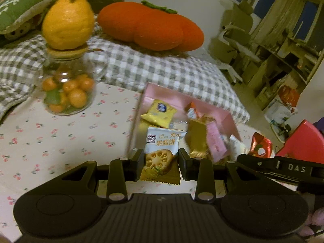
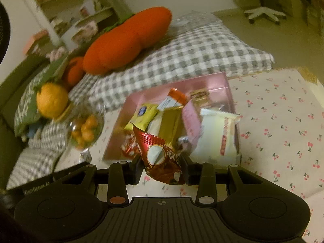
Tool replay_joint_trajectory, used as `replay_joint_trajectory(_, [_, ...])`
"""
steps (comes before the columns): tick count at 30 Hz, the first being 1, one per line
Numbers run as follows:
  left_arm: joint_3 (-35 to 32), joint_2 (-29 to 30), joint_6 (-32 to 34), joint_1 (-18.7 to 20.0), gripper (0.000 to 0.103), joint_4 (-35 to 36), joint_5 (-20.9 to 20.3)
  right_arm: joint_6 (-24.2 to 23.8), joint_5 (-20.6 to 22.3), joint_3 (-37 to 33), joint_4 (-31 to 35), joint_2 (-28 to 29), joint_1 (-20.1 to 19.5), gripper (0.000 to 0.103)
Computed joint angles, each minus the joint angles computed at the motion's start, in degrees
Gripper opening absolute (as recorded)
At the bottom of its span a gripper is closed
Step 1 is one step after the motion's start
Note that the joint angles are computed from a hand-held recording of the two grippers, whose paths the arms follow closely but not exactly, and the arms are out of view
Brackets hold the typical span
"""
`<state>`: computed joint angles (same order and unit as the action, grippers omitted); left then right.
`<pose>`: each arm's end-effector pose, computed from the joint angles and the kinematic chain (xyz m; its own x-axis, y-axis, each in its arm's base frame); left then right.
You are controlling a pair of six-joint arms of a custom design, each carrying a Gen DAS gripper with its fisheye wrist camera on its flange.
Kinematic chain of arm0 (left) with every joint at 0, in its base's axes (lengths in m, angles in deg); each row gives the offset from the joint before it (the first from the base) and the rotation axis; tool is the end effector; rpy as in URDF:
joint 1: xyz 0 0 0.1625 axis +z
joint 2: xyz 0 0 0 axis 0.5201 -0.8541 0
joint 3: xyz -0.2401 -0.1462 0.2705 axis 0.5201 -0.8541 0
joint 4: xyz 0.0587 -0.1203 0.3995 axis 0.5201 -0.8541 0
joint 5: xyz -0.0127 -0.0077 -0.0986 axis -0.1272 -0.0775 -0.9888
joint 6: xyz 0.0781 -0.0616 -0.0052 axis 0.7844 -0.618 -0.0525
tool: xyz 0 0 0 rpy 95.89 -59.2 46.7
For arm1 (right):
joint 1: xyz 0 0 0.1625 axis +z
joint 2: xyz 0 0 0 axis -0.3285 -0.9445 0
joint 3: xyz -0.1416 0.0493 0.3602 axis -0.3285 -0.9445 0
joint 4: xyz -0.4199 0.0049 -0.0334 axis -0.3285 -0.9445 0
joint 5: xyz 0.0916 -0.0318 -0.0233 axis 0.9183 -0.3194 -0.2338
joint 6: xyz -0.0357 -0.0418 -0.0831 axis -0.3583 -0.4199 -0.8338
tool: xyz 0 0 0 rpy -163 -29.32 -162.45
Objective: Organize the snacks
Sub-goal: 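Carry the cookie packet and red candy with both grippers into the box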
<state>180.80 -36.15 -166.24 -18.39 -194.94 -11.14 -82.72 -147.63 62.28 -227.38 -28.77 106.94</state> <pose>-0.2890 -0.2901 0.1173 -0.8720 -0.2840 -0.3987 0.1779 0.5748 -0.7987 0.1198 -0.4110 0.2601 -0.8815 -0.4219 0.2122 -0.4722 0.7809 -0.4089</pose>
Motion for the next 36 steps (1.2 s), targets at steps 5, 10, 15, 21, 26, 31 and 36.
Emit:
replay_joint_trajectory(5, [-0.5, 4.6, 6.0, 2.8, 0.033, -10.6, 1.9, 2.5, 1.2, -1.8, -2.0, 2.4, -1.7, 0.037])
replay_joint_trajectory(10, [-1.5, 8.4, 9.8, 4.7, 0.033, -16.5, 3.8, 4.4, 2.2, -3.2, -2.7, 4.1, -3.3, 0.038])
replay_joint_trajectory(15, [-2.5, 11.3, 12.3, 6.1, 0.033, -19.7, 5.1, 5.6, 4.0, -4.2, -2.6, 5.4, -4.3, 0.038])
replay_joint_trajectory(21, [-4.1, 13.8, 13.2, 7.4, 0.033, -18.3, 6.6, 5.6, 5.8, -4.5, -3.3, 6.4, -4.9, 0.038])
replay_joint_trajectory(26, [-4.3, 14.3, 12.5, 8.0, 0.033, -18.8, 7.2, 4.6, 7.3, -3.9, -3.5, 6.6, -5.0, 0.038])
replay_joint_trajectory(31, [-4.6, 14.4, 11.4, 8.2, 0.037, -16.9, 7.7, 3.7, 7.3, -3.3, -3.3, 6.7, -4.5, 0.044])
replay_joint_trajectory(36, [-5.0, 13.7, 8.7, 7.7, 0.056, -11.8, 8.2, 3.7, 7.2, -3.1, -3.6, 6.8, -4.4, 0.053])
